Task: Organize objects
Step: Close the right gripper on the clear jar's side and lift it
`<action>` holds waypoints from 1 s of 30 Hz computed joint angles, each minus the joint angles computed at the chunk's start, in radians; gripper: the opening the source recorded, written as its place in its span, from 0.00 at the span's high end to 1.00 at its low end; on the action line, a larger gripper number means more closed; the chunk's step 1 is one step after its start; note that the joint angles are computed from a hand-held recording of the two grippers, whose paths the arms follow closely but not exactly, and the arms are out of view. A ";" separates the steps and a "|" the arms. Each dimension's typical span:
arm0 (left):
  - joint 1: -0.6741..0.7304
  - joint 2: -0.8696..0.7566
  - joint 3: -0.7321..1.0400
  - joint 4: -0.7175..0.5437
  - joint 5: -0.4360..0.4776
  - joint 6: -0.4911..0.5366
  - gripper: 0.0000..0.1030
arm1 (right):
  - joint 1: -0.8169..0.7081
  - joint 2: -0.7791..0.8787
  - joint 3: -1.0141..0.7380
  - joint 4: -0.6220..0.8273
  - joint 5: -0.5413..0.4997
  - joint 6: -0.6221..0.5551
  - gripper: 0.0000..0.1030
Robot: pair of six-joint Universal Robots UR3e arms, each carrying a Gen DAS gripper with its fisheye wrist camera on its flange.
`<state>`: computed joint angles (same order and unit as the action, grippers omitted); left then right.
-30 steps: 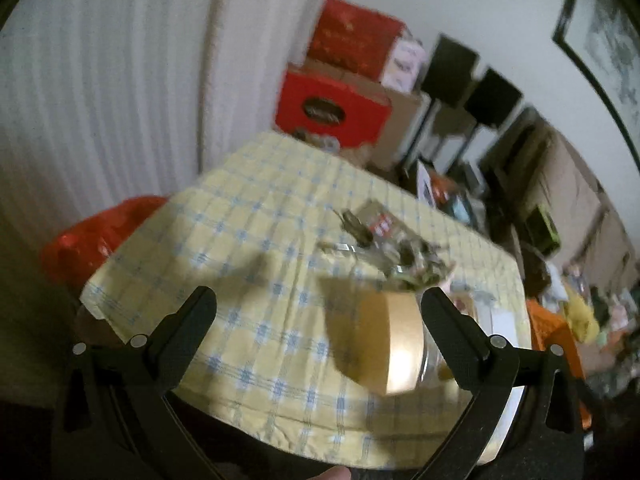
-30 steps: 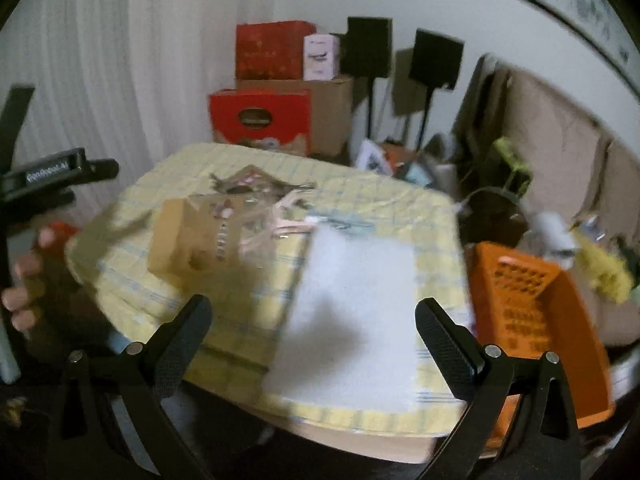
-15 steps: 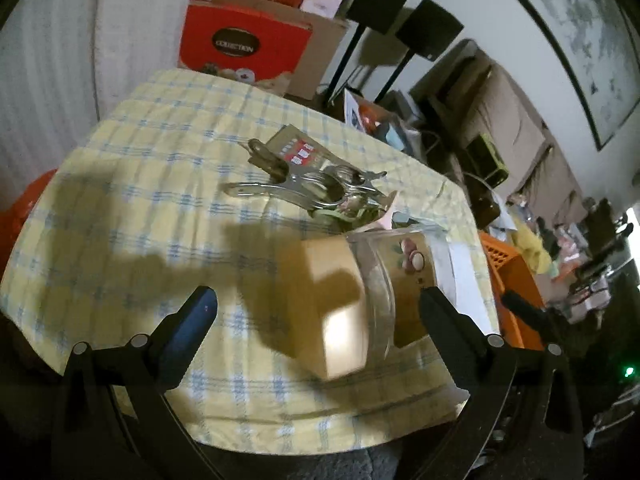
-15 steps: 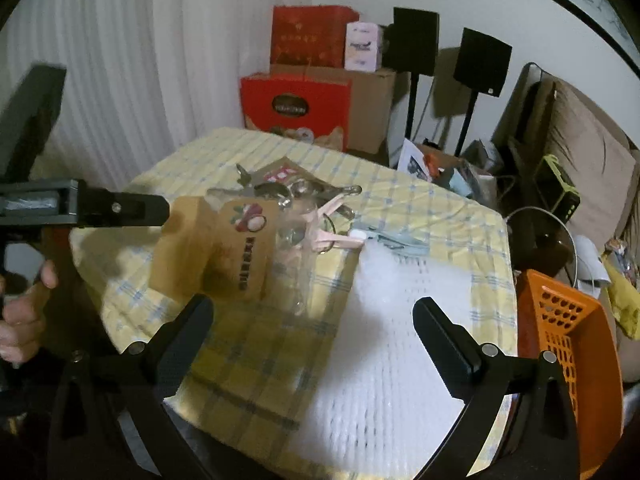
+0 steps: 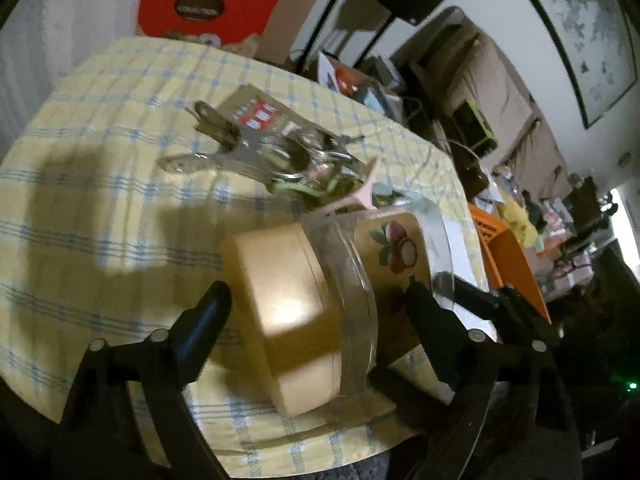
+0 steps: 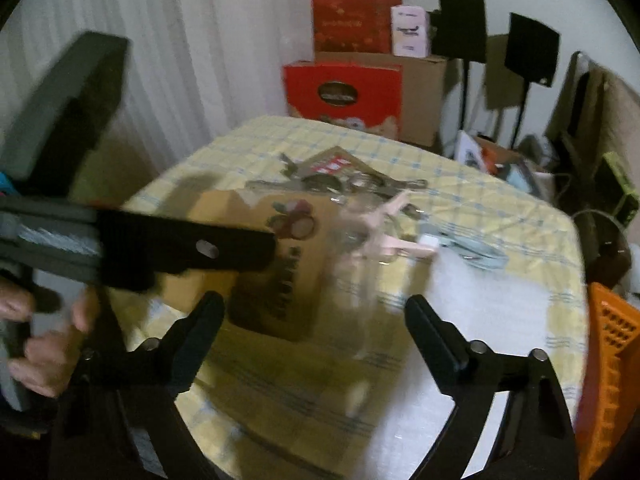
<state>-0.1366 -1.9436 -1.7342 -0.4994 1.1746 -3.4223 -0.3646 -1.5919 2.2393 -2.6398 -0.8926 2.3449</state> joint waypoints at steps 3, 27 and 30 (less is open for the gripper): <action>-0.007 0.001 -0.006 0.015 0.011 0.003 0.16 | 0.017 0.005 0.005 0.008 0.007 -0.009 0.10; -0.037 0.125 -0.124 0.072 0.036 -0.018 0.18 | 0.034 -0.138 0.109 -0.091 -0.052 0.106 0.20; -0.040 0.154 -0.138 0.073 0.038 -0.020 0.18 | 0.034 -0.183 0.125 -0.085 -0.060 0.109 0.20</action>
<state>-0.1766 -1.7891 -1.8721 -0.4261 1.2126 -3.4424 -0.3311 -1.7750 2.3642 -2.7245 -0.9521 2.4539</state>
